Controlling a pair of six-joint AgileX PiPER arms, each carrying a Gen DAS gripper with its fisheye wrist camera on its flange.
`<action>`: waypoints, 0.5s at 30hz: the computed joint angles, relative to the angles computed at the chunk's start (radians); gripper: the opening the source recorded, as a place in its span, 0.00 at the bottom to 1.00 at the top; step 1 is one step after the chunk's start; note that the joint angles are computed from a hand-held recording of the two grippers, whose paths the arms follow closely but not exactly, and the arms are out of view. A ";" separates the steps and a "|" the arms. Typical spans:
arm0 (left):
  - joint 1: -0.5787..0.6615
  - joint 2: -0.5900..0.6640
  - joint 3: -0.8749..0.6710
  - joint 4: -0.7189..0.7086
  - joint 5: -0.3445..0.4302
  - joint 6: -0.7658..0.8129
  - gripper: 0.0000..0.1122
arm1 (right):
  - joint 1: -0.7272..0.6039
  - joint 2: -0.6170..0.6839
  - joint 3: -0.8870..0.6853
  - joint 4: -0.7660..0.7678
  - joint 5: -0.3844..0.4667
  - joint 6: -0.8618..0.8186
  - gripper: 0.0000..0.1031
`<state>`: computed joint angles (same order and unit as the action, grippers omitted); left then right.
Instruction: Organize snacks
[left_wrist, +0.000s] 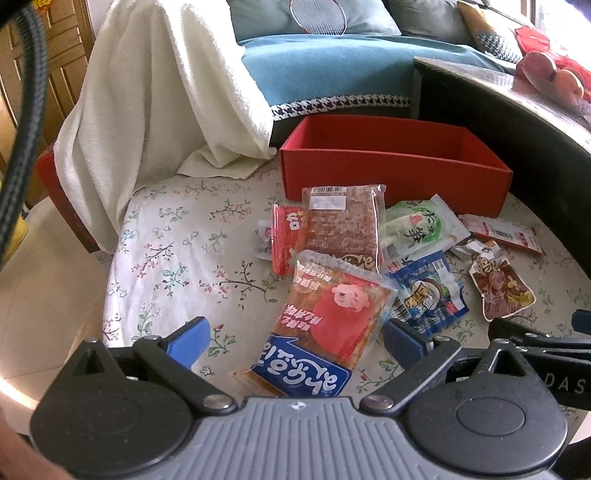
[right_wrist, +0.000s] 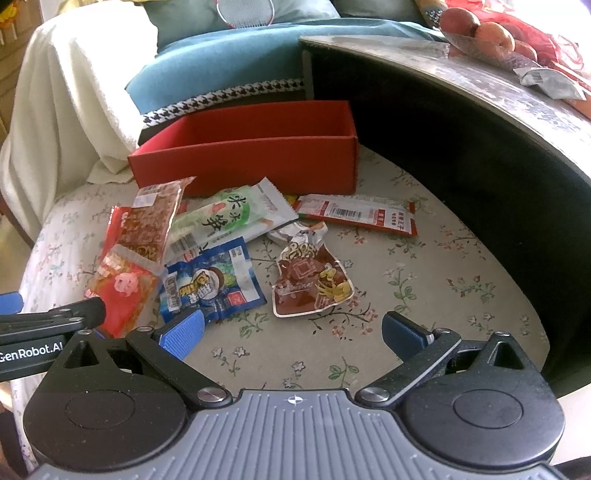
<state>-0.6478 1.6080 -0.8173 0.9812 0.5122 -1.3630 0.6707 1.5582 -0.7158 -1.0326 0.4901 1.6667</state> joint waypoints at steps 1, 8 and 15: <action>0.003 0.002 -0.001 -0.003 -0.003 0.005 0.84 | -0.001 0.002 -0.001 0.005 -0.001 -0.007 1.00; 0.028 0.005 -0.001 -0.031 -0.031 0.054 0.84 | -0.008 0.016 -0.013 0.027 -0.016 -0.035 1.00; 0.059 0.007 0.001 -0.044 -0.057 0.141 0.84 | -0.033 0.017 -0.011 0.042 -0.054 -0.036 1.00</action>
